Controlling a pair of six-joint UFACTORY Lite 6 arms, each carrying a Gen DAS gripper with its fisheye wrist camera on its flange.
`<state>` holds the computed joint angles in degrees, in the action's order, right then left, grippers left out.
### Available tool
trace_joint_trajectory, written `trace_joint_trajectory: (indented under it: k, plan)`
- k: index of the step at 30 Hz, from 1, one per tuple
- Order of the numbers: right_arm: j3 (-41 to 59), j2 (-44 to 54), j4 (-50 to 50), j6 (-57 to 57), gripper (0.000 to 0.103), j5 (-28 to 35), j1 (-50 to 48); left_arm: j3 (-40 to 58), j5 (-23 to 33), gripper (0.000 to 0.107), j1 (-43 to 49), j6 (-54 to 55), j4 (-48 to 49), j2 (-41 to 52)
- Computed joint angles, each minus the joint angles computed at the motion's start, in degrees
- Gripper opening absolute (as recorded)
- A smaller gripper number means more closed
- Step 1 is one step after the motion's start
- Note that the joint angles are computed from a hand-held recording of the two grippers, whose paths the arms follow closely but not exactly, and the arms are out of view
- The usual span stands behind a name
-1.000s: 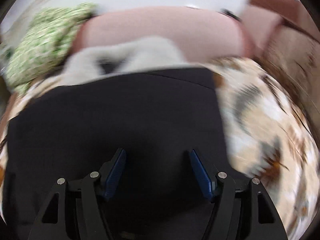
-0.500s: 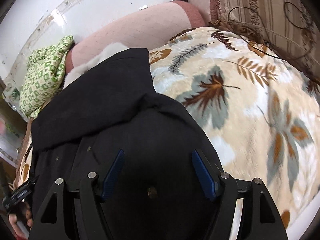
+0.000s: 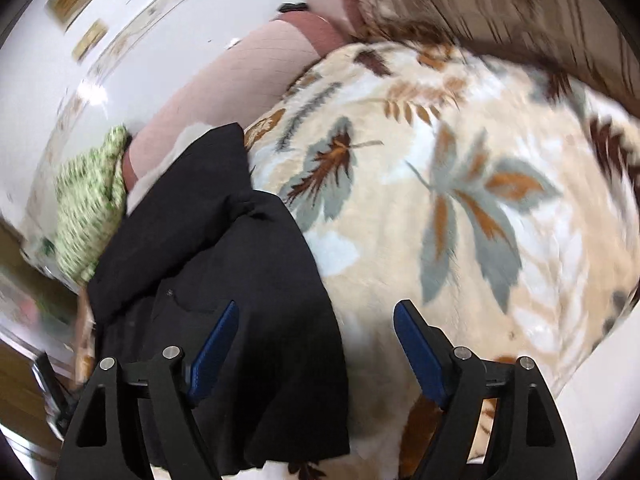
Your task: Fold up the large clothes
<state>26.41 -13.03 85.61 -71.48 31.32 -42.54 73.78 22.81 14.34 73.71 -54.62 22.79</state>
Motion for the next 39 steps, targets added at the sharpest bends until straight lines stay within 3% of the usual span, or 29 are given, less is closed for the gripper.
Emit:
trace_joint_trajectory:
  k: [4,7,10,15,25,34,39]
  plan:
    - [1.26,3.02,0.18,-2.94,0.090,1.12,-1.88,-1.65,6.83,0.099,7.28,3.61,-3.66,-5.51]
    - [3.68,8.39,0.66,-4.18,0.090,3.16,-1.72,0.54,7.70,0.100,11.31,2.51,-1.23,-5.39]
    - [5.92,12.37,0.90,-5.35,0.090,5.44,-0.92,6.26,6.42,0.100,13.52,-4.57,5.95,-0.86]
    - [8.50,16.59,1.57,-6.11,0.091,6.04,1.60,21.52,17.71,0.100,17.43,-12.06,11.07,12.20]
    - [10.58,19.91,2.07,-6.28,0.094,7.42,3.82,35.10,32.05,0.100,15.51,-15.88,8.34,25.10]
    - [9.91,22.33,3.97,-10.41,0.096,15.12,7.48,26.77,31.00,0.100,14.66,-9.92,5.60,22.66]
    - [11.65,29.96,2.54,-12.32,0.096,28.19,2.41,24.61,30.97,0.099,14.53,-7.90,5.88,21.35]
